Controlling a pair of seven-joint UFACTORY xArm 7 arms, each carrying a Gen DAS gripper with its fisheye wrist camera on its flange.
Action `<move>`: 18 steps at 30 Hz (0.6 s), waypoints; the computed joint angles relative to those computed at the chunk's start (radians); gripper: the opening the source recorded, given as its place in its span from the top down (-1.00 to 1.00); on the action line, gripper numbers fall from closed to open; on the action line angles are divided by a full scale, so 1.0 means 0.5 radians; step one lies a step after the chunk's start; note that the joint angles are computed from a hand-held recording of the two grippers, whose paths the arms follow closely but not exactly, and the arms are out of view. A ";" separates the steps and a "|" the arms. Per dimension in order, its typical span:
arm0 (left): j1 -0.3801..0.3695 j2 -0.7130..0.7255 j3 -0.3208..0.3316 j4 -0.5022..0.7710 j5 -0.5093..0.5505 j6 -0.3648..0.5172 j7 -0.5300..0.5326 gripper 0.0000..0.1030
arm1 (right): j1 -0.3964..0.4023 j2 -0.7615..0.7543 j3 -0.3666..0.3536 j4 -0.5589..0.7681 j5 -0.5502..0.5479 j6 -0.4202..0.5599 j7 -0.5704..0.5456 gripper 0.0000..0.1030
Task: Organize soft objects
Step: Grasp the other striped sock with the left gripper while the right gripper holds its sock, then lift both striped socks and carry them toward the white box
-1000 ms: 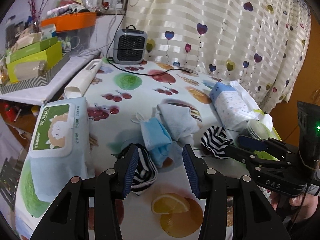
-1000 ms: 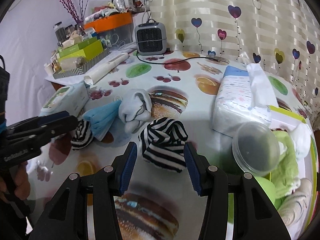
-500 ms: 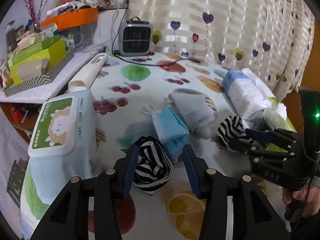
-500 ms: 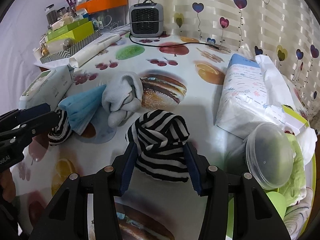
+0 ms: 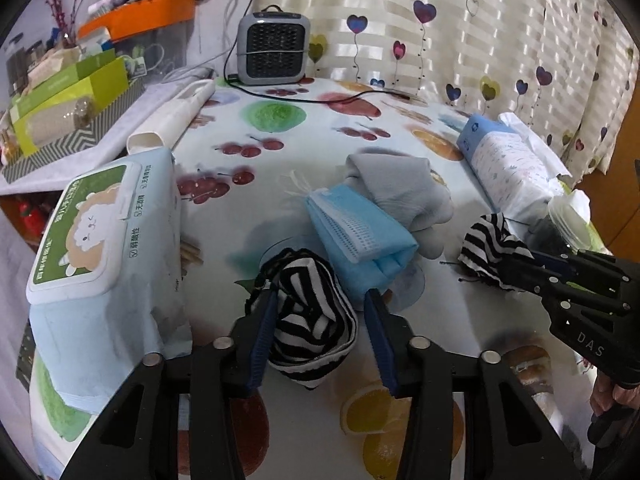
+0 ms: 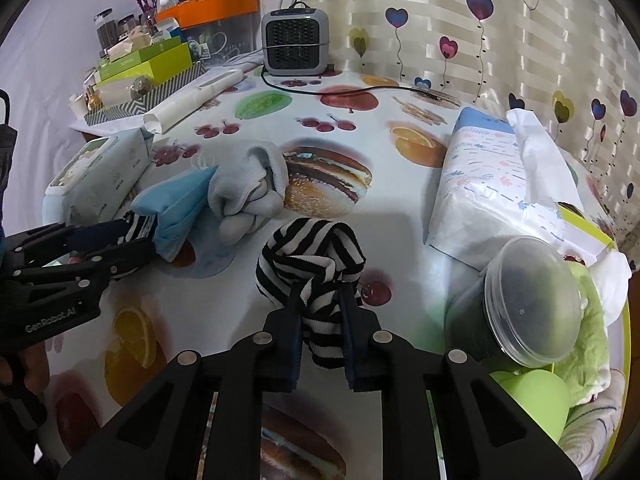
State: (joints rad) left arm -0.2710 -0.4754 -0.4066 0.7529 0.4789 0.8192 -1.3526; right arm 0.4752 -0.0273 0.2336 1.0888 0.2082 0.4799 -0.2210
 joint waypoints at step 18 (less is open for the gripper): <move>-0.063 -0.134 -0.096 0.002 -0.030 0.035 -0.047 0.88 | 0.047 -0.263 -0.057 -0.218 0.260 -0.049 -0.142 0.71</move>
State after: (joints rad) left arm -0.3025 -0.5426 -0.4544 0.7540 0.4639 0.8365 -1.3762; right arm 0.4985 -0.1590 0.2052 0.9799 0.3379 0.4556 -0.2920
